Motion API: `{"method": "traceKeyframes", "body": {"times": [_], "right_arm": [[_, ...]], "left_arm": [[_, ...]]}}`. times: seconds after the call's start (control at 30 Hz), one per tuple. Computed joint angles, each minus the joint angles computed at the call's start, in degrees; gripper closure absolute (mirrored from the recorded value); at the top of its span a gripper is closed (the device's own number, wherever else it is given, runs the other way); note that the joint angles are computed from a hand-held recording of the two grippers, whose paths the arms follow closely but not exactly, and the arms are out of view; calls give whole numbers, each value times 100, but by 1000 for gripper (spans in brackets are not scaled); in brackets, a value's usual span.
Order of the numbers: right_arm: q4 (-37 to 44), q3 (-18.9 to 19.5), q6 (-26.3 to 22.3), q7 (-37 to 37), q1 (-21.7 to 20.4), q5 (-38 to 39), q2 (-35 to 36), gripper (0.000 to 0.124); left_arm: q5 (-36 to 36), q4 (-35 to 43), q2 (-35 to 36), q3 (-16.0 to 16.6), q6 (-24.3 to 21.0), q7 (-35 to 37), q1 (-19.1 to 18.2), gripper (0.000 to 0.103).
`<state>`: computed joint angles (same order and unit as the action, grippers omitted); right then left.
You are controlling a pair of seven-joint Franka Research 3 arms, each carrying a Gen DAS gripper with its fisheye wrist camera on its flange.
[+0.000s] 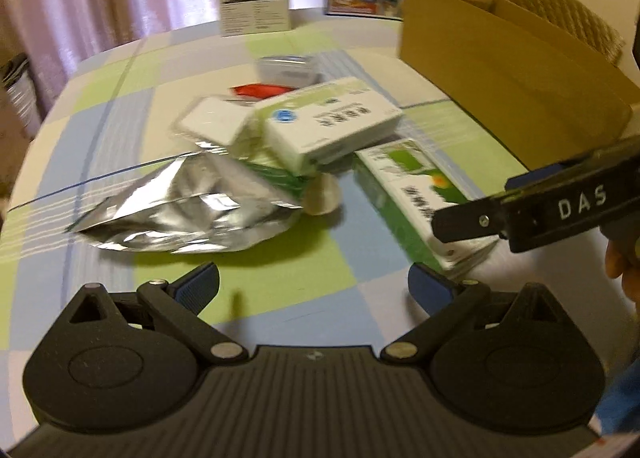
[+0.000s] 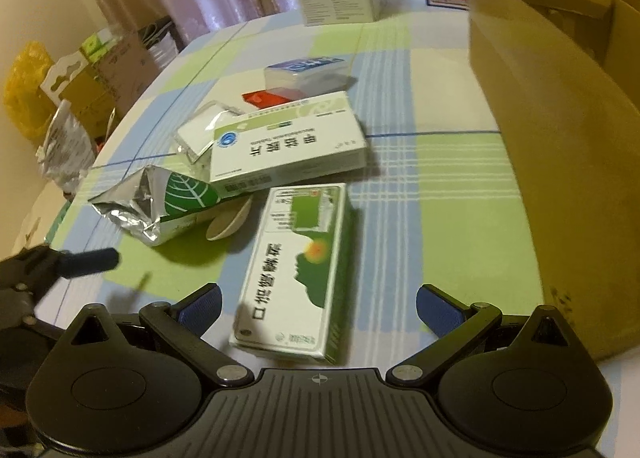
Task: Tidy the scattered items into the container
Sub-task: 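Grasp the green-and-white mouthwash box with the right gripper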
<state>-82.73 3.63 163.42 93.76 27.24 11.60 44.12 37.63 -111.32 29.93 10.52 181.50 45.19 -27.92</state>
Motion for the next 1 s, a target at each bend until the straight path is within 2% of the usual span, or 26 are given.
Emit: {"method": "traceKeyframes", "body": {"times": [0.13,0.2,0.3,0.37,0.5,0.67,0.8,0.9,0.97,1.0], "right_arm": [[370,-145,-172,-28,181,-235,257,28],[531,-174,-301,-65,219,-327,368,47],[625,-256,-394,-34,279,-442,438,61],[581,-285,-381,-37,289,-503,407,69],[473,-343,-342,-7,319,-604,333,71],[288,-290,-255,26,264,-562,219,71],[173,-282,-158,62,244,-528,143,71],[126,-302,-96,126,238,-500,111,71],[110,-295,-76,143,223,-486,101,71],[107,-285,-75,142,212,-477,99,71]], "left_arm": [[14,-192,-164,354,-86,-403,-190,4],[144,-180,-162,498,-97,-567,-268,4],[387,-142,-140,618,-94,-745,-332,4],[477,-59,-91,550,-121,-790,-267,4],[637,105,31,671,-7,-1047,-362,4],[385,201,57,480,-41,-1236,-183,4],[602,265,125,939,1,-1587,-598,5],[766,335,162,846,82,-1389,-532,15],[848,388,200,847,123,-1267,-541,32],[834,426,218,737,91,-1146,-453,35]]}}
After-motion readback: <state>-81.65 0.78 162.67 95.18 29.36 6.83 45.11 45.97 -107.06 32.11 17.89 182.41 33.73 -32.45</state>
